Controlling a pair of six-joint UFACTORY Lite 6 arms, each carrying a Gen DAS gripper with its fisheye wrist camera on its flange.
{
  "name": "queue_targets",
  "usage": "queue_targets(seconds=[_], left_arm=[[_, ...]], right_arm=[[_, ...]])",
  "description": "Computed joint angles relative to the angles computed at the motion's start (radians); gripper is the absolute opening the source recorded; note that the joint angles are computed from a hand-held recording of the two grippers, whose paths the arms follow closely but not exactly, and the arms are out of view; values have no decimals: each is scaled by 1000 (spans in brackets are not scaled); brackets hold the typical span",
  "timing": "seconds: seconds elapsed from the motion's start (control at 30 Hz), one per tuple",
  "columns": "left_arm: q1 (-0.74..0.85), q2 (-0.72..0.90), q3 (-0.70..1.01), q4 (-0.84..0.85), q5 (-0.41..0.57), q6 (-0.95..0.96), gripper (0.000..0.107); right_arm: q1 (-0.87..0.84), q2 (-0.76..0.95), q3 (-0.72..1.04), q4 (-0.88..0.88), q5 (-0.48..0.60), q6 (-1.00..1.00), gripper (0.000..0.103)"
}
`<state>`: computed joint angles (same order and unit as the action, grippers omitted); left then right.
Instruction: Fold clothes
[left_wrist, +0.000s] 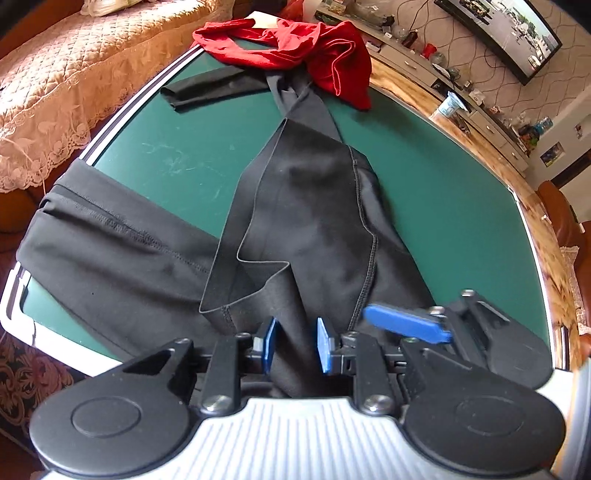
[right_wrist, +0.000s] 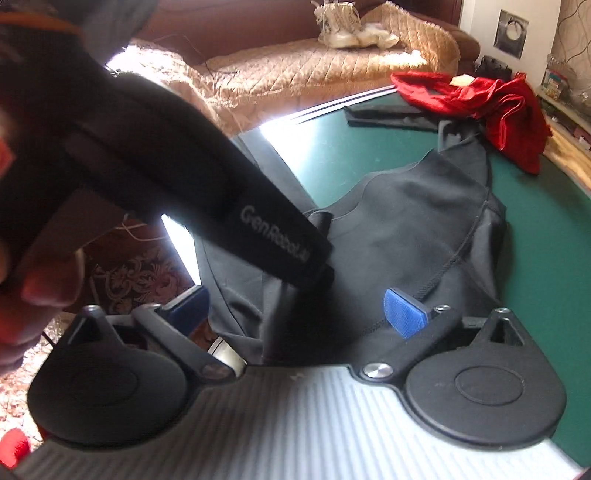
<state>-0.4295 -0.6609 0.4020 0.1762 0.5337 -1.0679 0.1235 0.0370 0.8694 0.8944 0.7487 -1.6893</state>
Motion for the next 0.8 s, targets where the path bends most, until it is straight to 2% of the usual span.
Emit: queue_targets(seconds=[0.03, 0.1, 0.13, 0.17, 0.2, 0.23, 0.3, 0.37, 0.4, 0.43, 0.53, 0.6, 0.73, 0.8], left_arm=[[-2, -2, 0, 2, 0, -2, 26], [-3, -5, 0, 1, -2, -2, 26], [-4, -7, 2, 2, 2, -2, 26], [-6, -8, 5, 7, 7, -5, 26], [-8, -10, 8, 13, 15, -10, 26], [-15, -14, 14, 33, 30, -35, 26], [-52, -42, 34, 122, 85, -148, 26], [-83, -65, 54, 183, 137, -223, 34], [-93, -75, 64, 197, 157, -238, 44], [-103, -83, 74, 212, 177, -253, 49], [-139, -70, 95, 255, 225, -292, 49], [-154, -33, 91, 267, 218, -309, 47], [-184, 45, 77, 263, 174, -332, 47], [-201, 71, 71, 255, 148, -337, 47]], right_arm=[[8, 6, -1, -3, -11, 7, 90], [15, 17, 3, -24, -11, 30, 71], [13, 23, 6, -34, -4, 38, 66], [8, 23, 5, -39, -5, 41, 52], [2, 22, 2, -43, -9, 41, 30], [-5, 20, -1, -47, -13, 42, 20], [-19, 18, -7, -54, -22, 43, 6], [-72, 6, -12, -38, -5, 24, 5], [-115, 10, 4, -33, 21, 32, 5], [-160, 18, 30, -28, 51, 49, 5], [-337, 111, 210, -15, 202, 157, 5], [-454, 190, 354, 0, 281, 234, 5], [-616, 296, 534, 15, 257, 301, 5], [-671, 330, 569, 8, 229, 329, 5]])
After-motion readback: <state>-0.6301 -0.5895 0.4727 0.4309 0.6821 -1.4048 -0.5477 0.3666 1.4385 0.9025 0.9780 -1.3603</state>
